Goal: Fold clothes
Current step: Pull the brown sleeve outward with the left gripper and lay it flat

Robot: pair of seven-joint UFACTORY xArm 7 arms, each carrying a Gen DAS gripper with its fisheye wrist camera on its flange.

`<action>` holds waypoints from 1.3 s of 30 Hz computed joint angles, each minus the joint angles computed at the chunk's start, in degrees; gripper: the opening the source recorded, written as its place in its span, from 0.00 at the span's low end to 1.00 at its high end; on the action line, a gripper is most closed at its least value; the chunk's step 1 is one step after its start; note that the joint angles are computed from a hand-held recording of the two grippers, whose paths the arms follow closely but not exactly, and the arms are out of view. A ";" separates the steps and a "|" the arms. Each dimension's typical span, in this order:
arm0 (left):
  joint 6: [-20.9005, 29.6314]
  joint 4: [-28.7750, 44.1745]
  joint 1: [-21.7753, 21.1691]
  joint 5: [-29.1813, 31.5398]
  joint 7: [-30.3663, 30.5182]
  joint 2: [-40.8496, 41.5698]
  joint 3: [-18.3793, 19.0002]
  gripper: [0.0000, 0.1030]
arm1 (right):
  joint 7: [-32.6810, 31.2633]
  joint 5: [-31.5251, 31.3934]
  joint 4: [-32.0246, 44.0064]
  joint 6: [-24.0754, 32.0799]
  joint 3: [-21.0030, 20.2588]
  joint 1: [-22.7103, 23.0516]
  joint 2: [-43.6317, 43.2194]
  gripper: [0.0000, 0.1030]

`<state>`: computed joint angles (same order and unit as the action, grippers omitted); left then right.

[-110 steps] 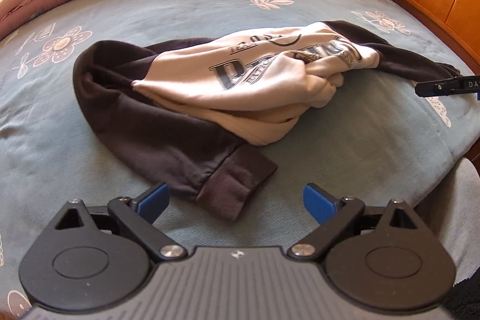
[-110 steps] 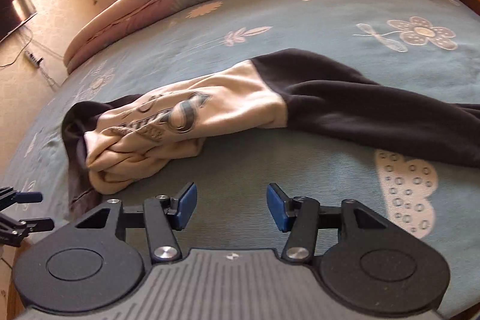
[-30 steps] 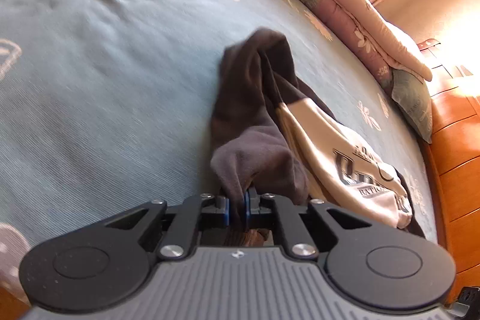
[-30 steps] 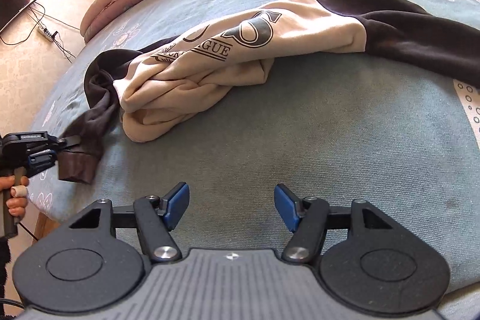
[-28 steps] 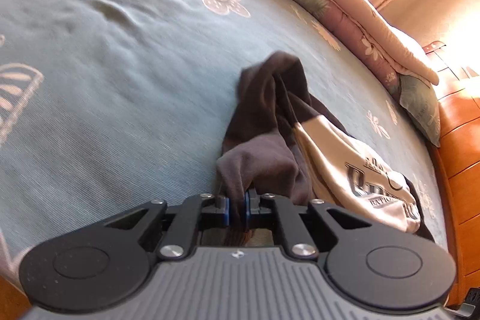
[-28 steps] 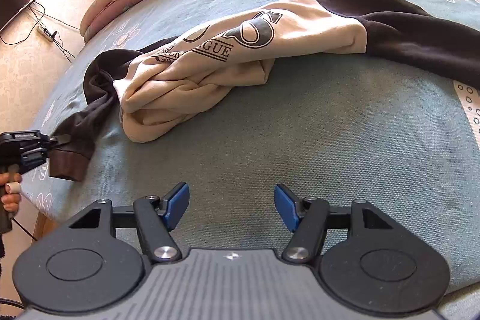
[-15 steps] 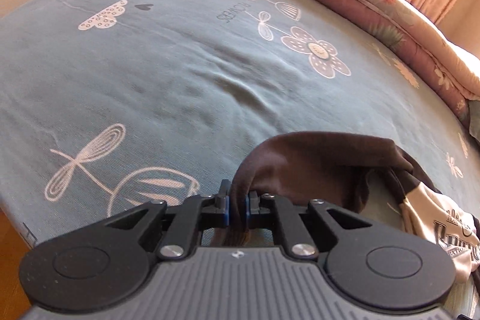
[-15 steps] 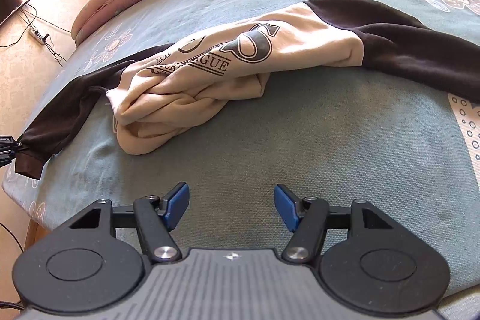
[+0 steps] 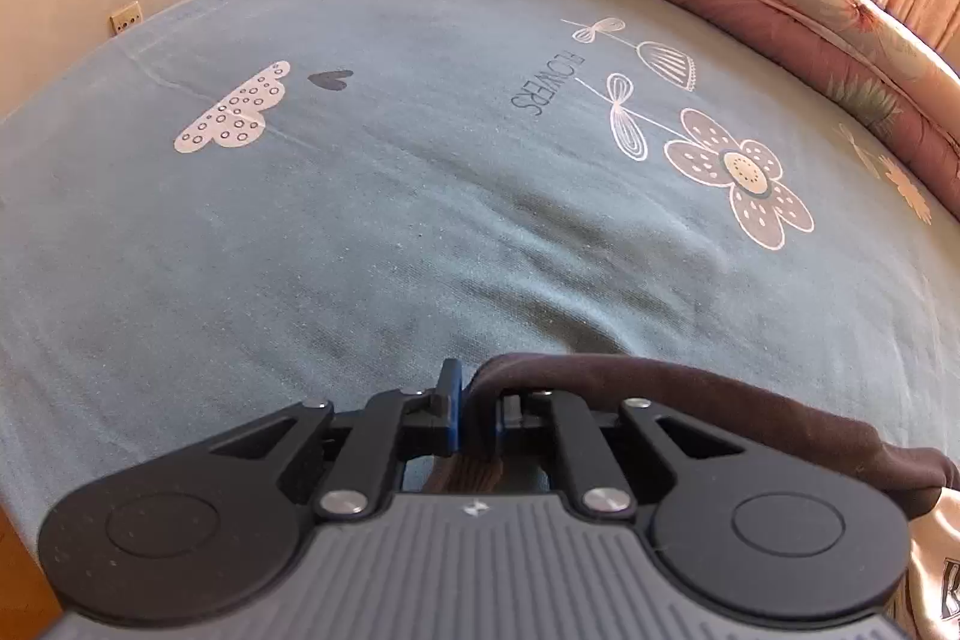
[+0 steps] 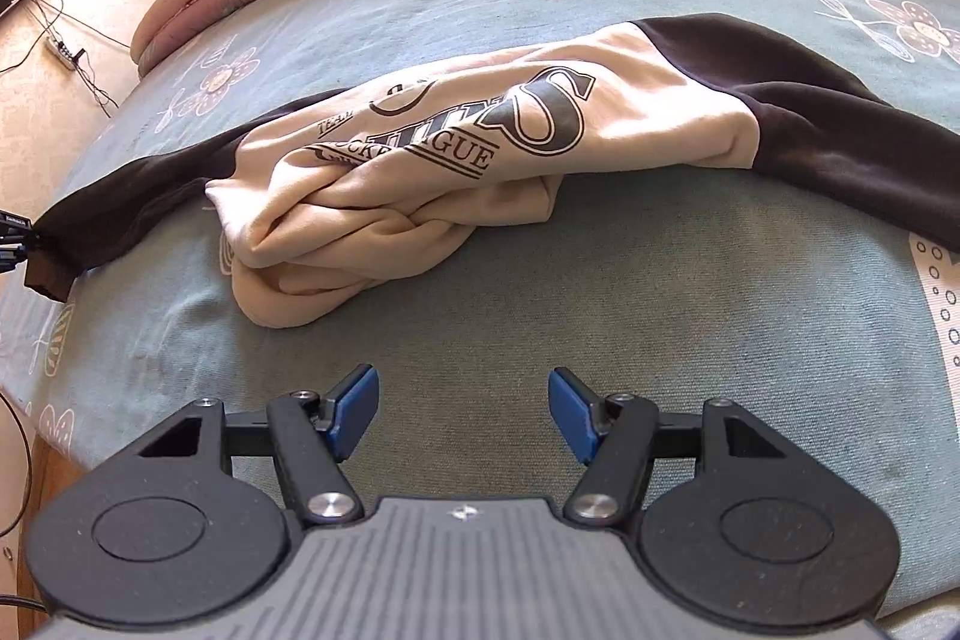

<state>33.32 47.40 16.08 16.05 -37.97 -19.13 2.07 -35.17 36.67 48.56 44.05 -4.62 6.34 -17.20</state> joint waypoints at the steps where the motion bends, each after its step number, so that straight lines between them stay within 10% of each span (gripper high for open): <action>1: -0.43 0.56 0.12 0.18 0.03 1.19 0.08 0.15 | 0.35 -0.28 0.08 -0.13 0.19 -0.05 0.23 0.66; 23: -8.28 1.69 3.68 6.47 -8.42 3.17 1.35 0.64 | 2.59 -3.03 1.21 -0.03 2.45 1.91 1.77 0.66; 31: -9.45 -4.78 -4.25 -14.67 4.55 -0.38 5.55 0.64 | 2.19 -2.24 0.87 0.21 2.60 2.52 1.72 0.67; 39: -11.25 -8.70 -10.77 -15.63 12.88 -3.33 -0.29 0.63 | 0.35 -1.68 0.24 0.61 2.32 2.97 0.65 0.67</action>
